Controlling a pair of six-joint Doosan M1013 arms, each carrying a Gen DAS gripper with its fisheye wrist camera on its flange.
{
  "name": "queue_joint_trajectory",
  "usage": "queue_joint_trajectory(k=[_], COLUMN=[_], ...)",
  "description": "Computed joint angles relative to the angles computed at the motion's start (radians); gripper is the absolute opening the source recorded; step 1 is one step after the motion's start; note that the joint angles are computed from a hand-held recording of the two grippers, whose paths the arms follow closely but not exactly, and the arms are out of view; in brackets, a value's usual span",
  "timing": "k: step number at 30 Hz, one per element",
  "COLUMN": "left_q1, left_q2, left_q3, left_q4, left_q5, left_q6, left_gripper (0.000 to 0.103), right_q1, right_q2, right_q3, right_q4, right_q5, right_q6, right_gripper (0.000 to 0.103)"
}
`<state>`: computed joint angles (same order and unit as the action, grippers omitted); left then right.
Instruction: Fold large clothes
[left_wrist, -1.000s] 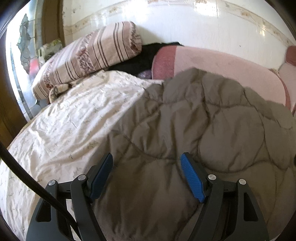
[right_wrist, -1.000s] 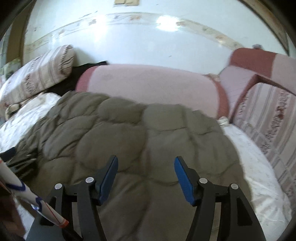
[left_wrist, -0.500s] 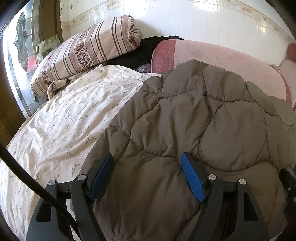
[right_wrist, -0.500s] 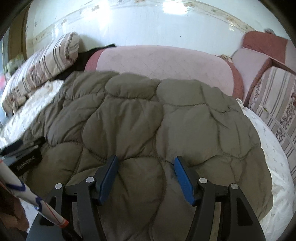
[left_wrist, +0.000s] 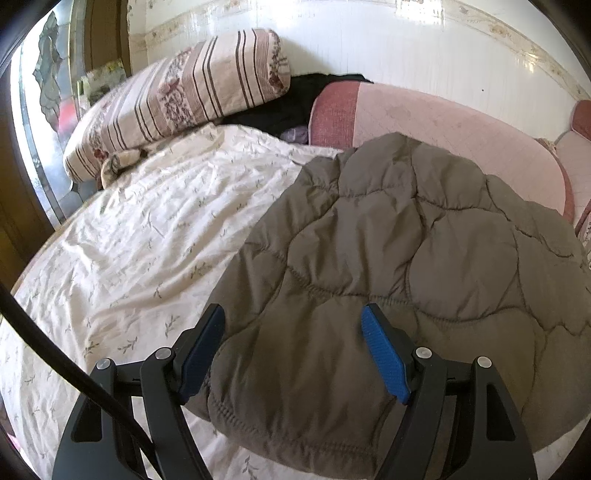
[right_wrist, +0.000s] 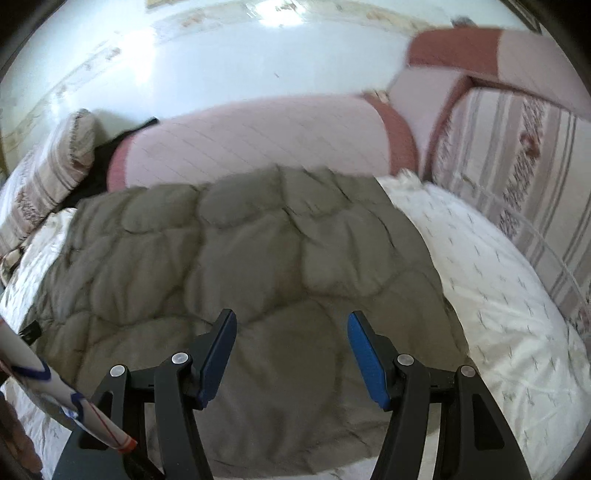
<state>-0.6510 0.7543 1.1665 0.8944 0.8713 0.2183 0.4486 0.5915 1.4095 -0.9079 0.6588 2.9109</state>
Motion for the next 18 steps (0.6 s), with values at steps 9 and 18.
queue_joint_trajectory(k=[9, 18], left_q1=[0.030, 0.136], left_q2=[-0.020, -0.114], left_q3=[0.003, 0.148], left_q4=[-0.202, -0.608], left_q5=[-0.053, -0.256], left_q6=[0.148, 0.236], left_gripper=[0.076, 0.075], right_q1=[-0.060, -0.164], right_q2=[-0.051, -0.159], right_q3=[0.070, 0.244], right_q4=[0.258, 0.313], right_q5=[-0.140, -0.228], right_q6=[-0.111, 0.113], right_gripper=[0.069, 0.077])
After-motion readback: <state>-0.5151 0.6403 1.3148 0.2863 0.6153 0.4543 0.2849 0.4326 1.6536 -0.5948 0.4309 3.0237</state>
